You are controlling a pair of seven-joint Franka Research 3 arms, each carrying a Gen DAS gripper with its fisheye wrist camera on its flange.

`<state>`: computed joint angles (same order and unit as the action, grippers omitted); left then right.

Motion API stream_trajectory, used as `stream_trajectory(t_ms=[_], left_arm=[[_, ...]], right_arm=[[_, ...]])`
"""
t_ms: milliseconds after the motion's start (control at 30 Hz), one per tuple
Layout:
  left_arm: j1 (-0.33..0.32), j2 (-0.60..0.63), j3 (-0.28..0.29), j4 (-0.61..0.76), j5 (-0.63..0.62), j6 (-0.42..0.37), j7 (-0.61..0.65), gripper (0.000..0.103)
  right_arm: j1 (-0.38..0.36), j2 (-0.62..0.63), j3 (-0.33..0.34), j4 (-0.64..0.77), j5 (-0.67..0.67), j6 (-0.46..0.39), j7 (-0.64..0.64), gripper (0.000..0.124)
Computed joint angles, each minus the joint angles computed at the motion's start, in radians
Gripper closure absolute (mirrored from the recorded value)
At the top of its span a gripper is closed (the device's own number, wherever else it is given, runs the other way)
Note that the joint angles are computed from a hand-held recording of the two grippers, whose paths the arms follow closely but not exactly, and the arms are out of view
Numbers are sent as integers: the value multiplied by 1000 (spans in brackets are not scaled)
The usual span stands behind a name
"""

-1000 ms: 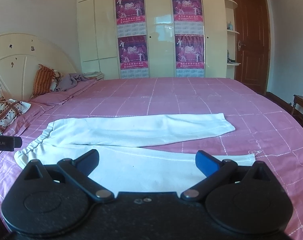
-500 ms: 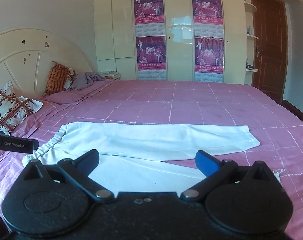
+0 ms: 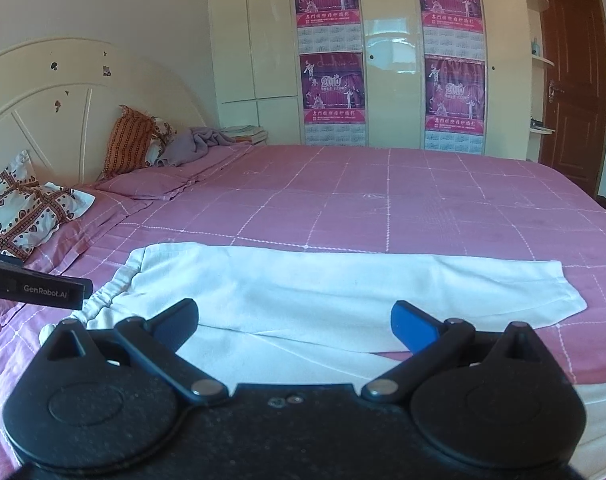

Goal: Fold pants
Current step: 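Lower both tools onto the sweatpants waistband and close both grippers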

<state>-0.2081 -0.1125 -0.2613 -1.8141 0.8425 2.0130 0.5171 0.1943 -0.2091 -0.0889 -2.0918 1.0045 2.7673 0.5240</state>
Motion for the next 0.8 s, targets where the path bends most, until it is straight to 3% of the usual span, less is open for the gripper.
stream_trajectory(t_ms=[200, 467, 800], left_arm=[[41, 70, 48, 35, -14, 46, 8, 0], [67, 212, 105, 153, -15, 50, 75, 0], [99, 394, 178, 298, -100, 87, 155, 0]], right_arm=[[-2, 140, 37, 119, -37, -11, -21, 29], [-41, 322, 105, 294, -75, -55, -4, 35], [-76, 629, 176, 651, -283, -175, 112, 39]])
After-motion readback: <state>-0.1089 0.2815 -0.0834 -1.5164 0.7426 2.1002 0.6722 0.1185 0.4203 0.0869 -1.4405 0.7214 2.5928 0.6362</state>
